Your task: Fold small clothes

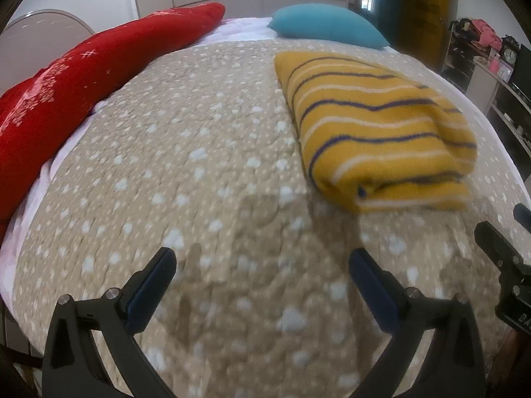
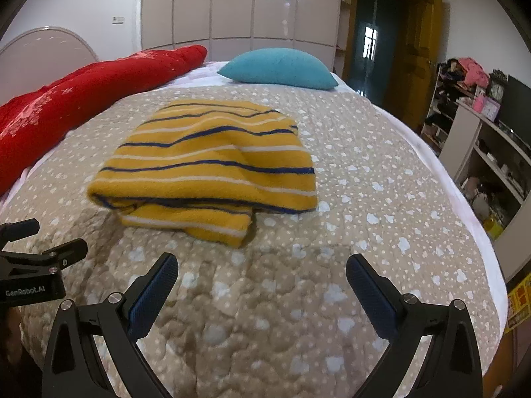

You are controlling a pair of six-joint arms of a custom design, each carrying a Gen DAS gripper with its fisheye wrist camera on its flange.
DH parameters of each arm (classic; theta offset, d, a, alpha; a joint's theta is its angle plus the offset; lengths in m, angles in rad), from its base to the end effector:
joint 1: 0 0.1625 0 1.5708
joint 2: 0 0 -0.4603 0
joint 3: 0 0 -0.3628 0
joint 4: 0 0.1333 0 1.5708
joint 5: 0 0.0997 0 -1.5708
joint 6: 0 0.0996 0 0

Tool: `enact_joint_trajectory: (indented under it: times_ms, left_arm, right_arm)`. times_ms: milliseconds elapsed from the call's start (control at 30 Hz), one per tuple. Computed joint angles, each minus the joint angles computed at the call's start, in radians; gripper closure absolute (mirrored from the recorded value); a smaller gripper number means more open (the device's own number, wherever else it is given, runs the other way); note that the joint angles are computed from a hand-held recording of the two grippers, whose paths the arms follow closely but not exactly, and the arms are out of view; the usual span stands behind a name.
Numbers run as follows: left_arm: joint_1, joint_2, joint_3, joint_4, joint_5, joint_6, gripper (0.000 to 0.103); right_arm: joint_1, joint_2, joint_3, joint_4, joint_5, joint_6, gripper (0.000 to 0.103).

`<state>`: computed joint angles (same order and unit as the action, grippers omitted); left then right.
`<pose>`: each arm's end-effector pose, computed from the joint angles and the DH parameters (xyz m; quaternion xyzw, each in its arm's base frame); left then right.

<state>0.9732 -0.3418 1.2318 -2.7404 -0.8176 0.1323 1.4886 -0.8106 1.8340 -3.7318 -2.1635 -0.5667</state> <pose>-0.2712 -0.7564 -0.0075 0.2808 0.8785 -0.2101 0.3245 0.0263 -0.6271 0.2421 0.0406 -0.8200 0.4098 0.3974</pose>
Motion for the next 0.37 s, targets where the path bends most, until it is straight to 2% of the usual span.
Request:
enact_joint_trajectory:
  times_ms: [133, 200, 367]
  left_arm:
    - [0.006, 0.040, -0.089, 0.056, 0.004, 0.000, 0.000]
    - [0.011, 0.045, -0.112, 0.082, -0.020, -0.019, 0.000]
    - [0.018, 0.041, -0.122, 0.117, -0.053, -0.046, 0.000]
  right_arm:
    - [-0.005, 0.006, -0.054, 0.060, -0.002, 0.034, 0.000]
    - [-0.006, 0.004, -0.071, 0.086, 0.004, 0.054, 0.000]
    - [-0.007, 0.000, -0.081, 0.125, 0.027, 0.074, 0.000]
